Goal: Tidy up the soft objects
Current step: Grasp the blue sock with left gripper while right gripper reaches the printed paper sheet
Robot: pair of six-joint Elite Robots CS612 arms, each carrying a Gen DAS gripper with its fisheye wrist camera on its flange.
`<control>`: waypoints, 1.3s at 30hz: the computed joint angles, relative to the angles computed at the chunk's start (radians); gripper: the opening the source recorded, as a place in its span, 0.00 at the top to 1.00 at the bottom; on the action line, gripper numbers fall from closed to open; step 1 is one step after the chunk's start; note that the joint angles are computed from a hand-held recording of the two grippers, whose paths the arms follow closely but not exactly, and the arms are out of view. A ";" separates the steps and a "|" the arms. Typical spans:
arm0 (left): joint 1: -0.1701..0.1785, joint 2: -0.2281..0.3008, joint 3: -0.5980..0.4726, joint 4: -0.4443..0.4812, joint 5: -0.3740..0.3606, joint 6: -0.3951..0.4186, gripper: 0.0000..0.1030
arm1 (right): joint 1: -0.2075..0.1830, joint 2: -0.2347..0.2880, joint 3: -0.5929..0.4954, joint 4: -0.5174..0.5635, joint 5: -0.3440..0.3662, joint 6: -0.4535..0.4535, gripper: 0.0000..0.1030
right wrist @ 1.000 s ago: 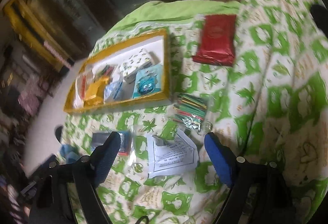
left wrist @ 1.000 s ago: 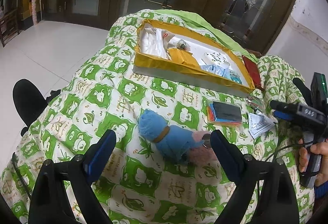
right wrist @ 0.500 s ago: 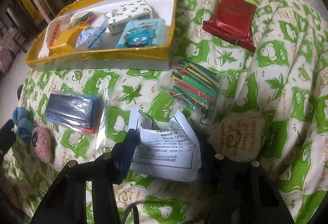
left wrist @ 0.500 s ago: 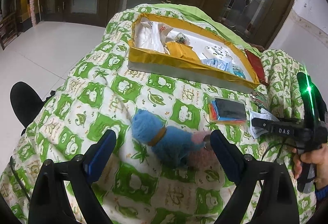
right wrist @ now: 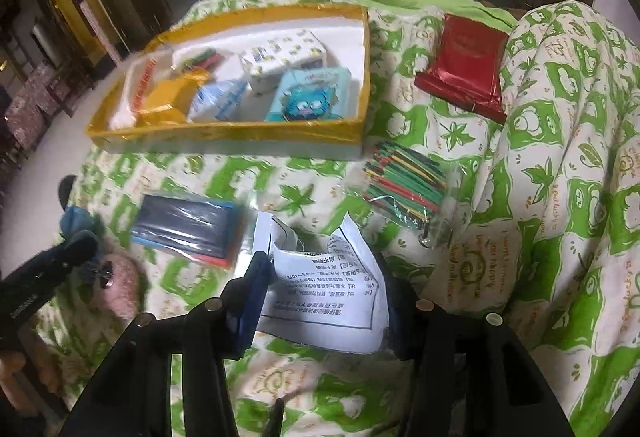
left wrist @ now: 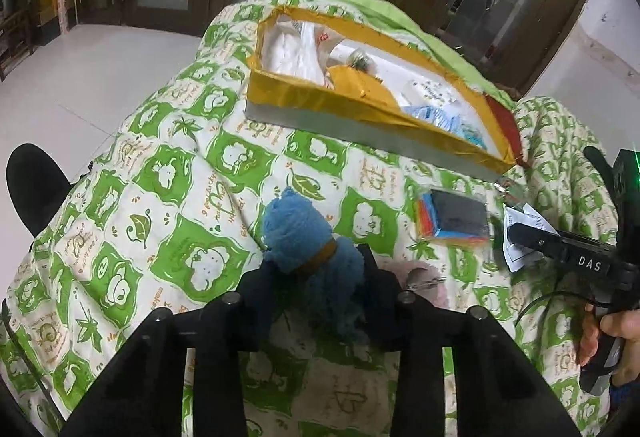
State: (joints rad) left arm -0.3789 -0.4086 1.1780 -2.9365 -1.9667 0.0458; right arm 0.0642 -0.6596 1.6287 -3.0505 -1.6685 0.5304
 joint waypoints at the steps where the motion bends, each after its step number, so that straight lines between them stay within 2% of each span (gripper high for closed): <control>1: 0.002 -0.002 0.003 -0.006 -0.011 -0.002 0.65 | -0.002 -0.005 0.012 -0.028 0.013 0.008 0.48; 4: 0.011 -0.006 0.012 -0.029 -0.055 -0.013 0.65 | -0.005 -0.010 0.027 -0.071 0.029 0.031 0.48; 8: 0.019 -0.006 0.012 -0.049 -0.071 -0.043 0.65 | -0.005 -0.007 0.026 -0.087 0.032 0.045 0.48; 19: 0.018 -0.009 0.020 -0.060 -0.068 -0.038 0.65 | 0.009 0.003 0.007 -0.100 0.022 0.011 0.48; 39: 0.014 -0.009 0.025 -0.058 -0.059 -0.022 0.65 | 0.010 -0.002 0.014 -0.113 0.020 0.026 0.48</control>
